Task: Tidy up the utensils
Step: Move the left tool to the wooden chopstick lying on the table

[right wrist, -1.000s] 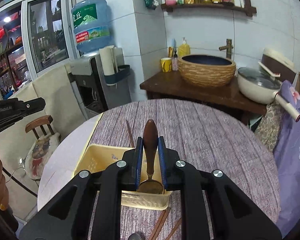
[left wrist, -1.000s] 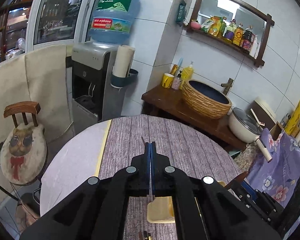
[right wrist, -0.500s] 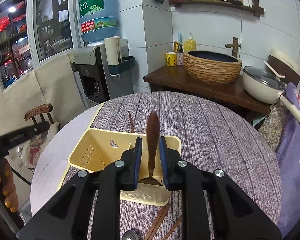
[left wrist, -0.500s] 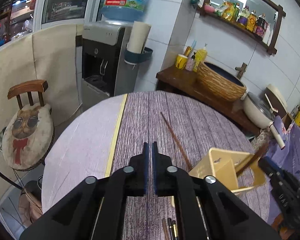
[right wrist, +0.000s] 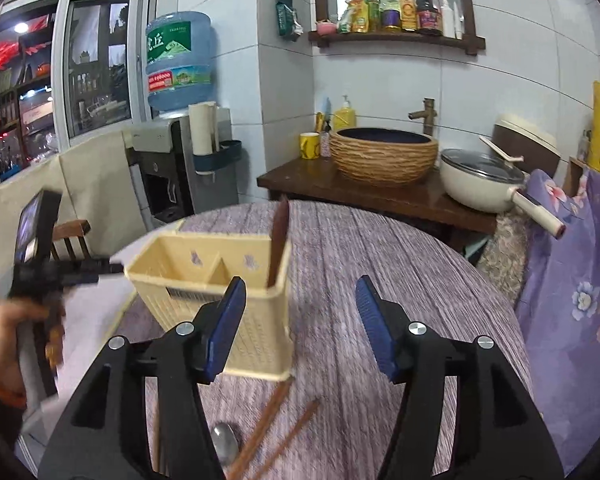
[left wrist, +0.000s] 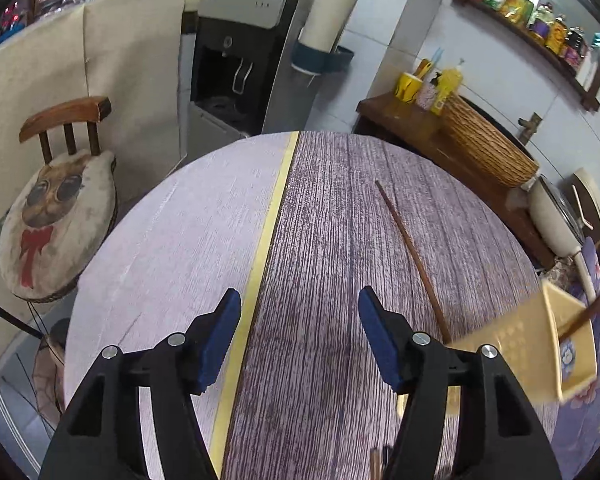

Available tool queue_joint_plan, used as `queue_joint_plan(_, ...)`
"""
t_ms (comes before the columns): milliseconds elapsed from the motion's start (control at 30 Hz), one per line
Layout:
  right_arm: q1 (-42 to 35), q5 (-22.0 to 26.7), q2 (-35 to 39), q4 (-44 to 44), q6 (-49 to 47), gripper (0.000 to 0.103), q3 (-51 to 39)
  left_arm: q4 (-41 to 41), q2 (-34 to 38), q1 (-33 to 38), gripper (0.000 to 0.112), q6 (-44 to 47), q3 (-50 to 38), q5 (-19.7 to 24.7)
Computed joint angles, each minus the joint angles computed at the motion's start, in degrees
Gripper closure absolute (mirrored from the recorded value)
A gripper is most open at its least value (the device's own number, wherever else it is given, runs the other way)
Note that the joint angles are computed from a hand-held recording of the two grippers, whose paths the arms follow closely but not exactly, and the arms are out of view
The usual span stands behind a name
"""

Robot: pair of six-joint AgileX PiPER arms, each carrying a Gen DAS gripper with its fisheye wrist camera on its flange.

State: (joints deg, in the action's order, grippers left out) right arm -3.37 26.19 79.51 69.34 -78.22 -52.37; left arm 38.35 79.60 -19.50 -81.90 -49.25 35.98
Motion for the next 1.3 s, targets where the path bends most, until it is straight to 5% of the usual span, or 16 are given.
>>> queue_joint_plan(267, -8.6, 1.1, 0.5, 1.2, -6.0, 0.045, 9.7, -7.1, 18.5, 5.4, 0.076, 14.3, -18.9, -1.2)
queue_joint_plan(533, -11.0, -0.6, 0.5, 6.4, -12.5, 0.045, 15.1, -17.7, 37.2, 9.5, 0.077, 29.2, -40.6, 3.3)
queue_joint_plan(833, -9.2, -1.5, 1.5, 3.9, -8.3, 0.045, 14.7, -16.8, 50.8, 8.0, 0.08, 35.1, -61.9, 18.3)
queue_joint_plan(967, -10.2, 0.0, 2.5, 1.6, -3.4, 0.045, 13.5, -14.2, 53.9, 5.7, 0.107, 36.6, -68.1, 25.6)
queue_joint_plan(1067, -11.4, 1.3, 3.3, 0.2, -0.4, 0.045, 12.7, -12.3, 55.7, 4.3, 0.111, 37.0, -71.6, 29.4)
queue_joint_plan(1300, -14.2, 1.9, 2.0, 1.9, -2.4, 0.045, 13.5, -11.0, 50.5, 5.4, 0.111, 31.0, -63.5, 19.8)
